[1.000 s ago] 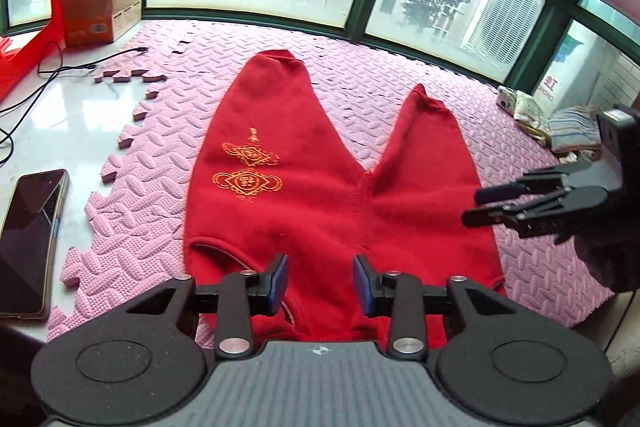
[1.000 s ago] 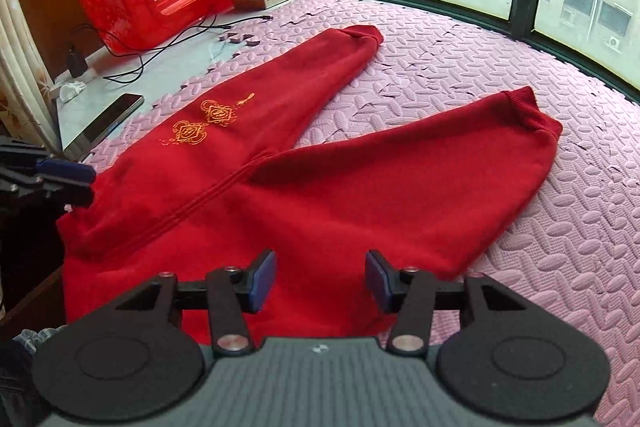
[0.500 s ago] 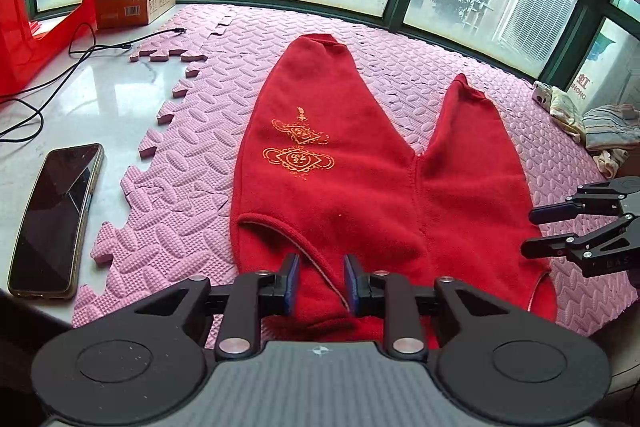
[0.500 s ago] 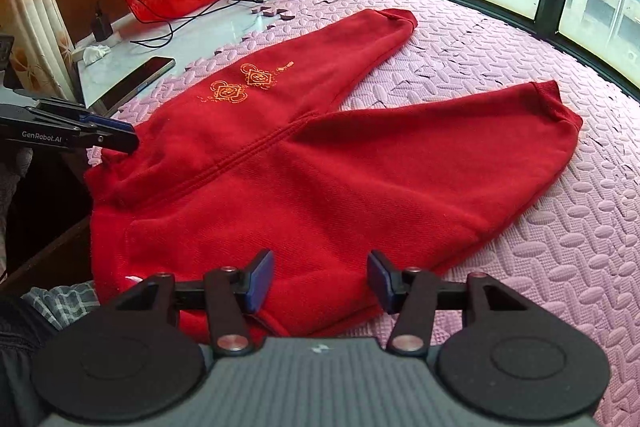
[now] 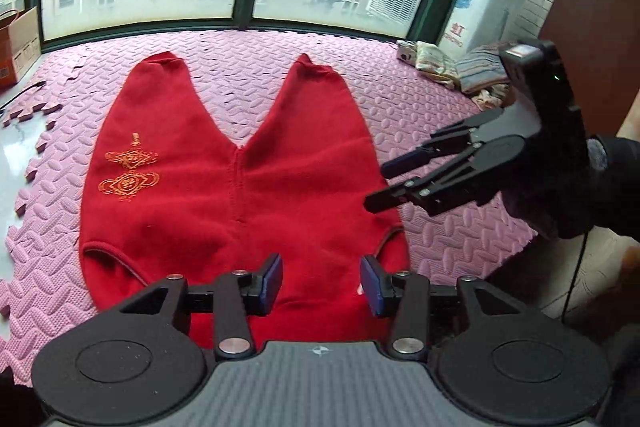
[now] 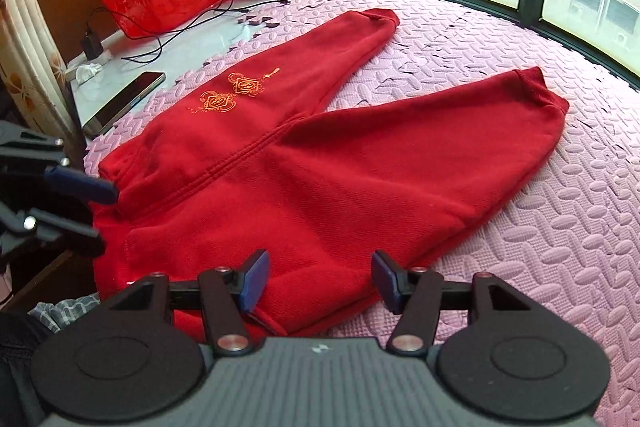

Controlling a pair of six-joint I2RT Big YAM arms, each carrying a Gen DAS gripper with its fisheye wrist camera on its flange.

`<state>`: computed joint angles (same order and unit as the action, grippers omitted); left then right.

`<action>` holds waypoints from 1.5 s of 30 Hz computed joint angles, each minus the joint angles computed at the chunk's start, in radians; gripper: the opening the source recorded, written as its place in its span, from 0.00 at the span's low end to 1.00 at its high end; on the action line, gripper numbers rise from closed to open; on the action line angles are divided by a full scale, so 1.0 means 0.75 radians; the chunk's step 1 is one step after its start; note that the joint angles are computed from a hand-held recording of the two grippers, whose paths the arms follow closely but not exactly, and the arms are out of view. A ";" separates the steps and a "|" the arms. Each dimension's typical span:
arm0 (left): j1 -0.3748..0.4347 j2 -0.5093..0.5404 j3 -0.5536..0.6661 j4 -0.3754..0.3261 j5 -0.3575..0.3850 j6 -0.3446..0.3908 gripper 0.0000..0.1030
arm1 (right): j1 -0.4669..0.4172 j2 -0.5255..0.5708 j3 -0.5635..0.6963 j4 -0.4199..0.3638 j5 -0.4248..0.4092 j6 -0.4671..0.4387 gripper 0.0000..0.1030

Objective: Fold clothes

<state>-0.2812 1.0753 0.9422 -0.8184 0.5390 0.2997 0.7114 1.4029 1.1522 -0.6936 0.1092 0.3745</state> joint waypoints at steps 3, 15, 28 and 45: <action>-0.057 -0.011 -0.014 -0.017 0.022 0.083 0.47 | -0.026 -0.002 -0.007 0.007 0.001 0.034 0.56; -0.218 0.021 -0.054 0.054 -0.110 0.220 0.44 | -0.187 0.020 -0.011 0.043 0.028 0.194 0.56; -0.180 0.037 -0.031 0.079 -0.077 0.191 0.09 | -0.432 0.200 0.103 0.154 0.024 0.358 0.52; -0.072 0.060 0.047 0.038 0.059 0.076 0.09 | -0.509 0.379 0.254 0.187 0.035 0.415 0.29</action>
